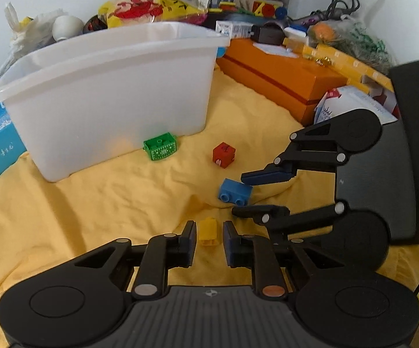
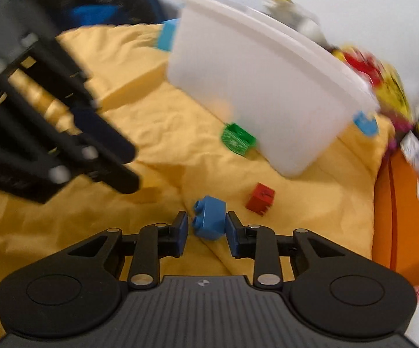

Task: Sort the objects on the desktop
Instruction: 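Grasp the yellow brick with the left tool while the right tool grasps the blue brick, then carry both bricks over the white bin and open both tools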

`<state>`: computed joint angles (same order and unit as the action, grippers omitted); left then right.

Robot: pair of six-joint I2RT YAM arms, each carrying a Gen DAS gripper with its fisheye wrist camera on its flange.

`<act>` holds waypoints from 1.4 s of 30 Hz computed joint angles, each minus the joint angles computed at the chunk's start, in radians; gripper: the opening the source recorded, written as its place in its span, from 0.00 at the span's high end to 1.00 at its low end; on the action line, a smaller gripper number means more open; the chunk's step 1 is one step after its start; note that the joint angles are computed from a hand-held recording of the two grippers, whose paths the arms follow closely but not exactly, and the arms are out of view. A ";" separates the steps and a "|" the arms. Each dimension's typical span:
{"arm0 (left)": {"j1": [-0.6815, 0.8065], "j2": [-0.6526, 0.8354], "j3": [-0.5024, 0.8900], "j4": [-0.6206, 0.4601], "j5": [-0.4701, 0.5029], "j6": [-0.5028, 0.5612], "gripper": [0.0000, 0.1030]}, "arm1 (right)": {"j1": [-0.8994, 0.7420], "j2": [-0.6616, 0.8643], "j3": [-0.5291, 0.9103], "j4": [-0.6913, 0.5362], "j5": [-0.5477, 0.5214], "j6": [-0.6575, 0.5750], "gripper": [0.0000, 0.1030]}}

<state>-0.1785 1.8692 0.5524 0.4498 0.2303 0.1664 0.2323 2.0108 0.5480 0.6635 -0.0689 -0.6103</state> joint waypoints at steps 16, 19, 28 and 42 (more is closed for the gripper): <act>0.018 0.030 -0.128 0.209 -0.003 0.098 0.83 | -0.005 0.035 0.080 -0.069 -0.003 0.088 0.74; 0.065 -0.037 -0.199 0.294 0.026 0.061 0.83 | -0.085 0.017 0.127 -0.178 -0.118 0.280 0.74; 0.138 -0.218 -0.173 0.264 0.060 -0.058 0.83 | -0.182 0.043 0.210 -0.290 -0.259 0.508 0.76; 0.155 -0.075 0.359 0.140 -0.077 -0.038 0.82 | -0.102 -0.179 0.391 -0.250 -0.227 0.576 0.76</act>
